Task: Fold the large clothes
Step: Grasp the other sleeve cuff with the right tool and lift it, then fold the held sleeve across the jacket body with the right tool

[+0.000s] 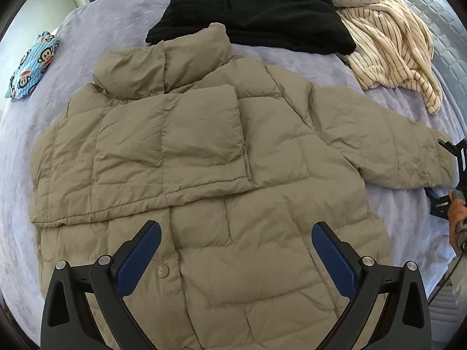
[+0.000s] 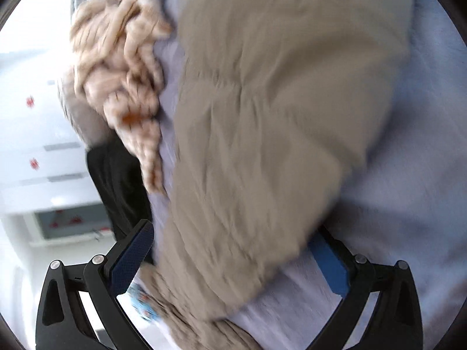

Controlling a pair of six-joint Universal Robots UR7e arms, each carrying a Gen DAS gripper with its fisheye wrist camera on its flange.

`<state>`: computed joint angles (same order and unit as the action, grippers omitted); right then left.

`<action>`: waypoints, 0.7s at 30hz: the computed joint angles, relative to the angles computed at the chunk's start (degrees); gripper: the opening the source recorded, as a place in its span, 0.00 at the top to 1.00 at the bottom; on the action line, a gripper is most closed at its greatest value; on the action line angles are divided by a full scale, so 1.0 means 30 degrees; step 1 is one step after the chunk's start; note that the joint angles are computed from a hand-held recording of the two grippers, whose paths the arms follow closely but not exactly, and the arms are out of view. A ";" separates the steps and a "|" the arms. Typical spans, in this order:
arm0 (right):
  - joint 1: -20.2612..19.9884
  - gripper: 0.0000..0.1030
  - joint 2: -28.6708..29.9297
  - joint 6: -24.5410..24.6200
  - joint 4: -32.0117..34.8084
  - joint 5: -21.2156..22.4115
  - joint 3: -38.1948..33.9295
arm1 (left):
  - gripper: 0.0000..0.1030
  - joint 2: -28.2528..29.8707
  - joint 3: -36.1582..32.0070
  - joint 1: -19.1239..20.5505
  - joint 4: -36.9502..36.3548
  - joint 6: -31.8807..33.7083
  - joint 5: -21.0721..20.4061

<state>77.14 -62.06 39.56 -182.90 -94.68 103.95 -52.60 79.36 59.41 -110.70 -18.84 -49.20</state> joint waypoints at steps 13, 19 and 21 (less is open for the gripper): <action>0.0481 0.91 0.0941 0.0472 -0.1053 0.4092 -0.1495 | 0.00 -0.0333 -0.0240 0.0559 -0.0568 -0.0172 -0.0179; 0.4103 0.91 0.3061 -0.5805 0.4665 0.2254 -0.6570 | 0.00 -0.0993 0.0112 0.0947 -0.1132 0.0196 -0.0082; 0.5337 0.91 0.4352 -0.7710 0.6306 0.1185 -0.8436 | 0.00 -0.1294 0.0297 0.1150 -0.1383 0.0414 0.0173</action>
<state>93.15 -49.00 16.43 -163.98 -91.12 78.64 -56.48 80.25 62.86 -114.85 -17.60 -48.68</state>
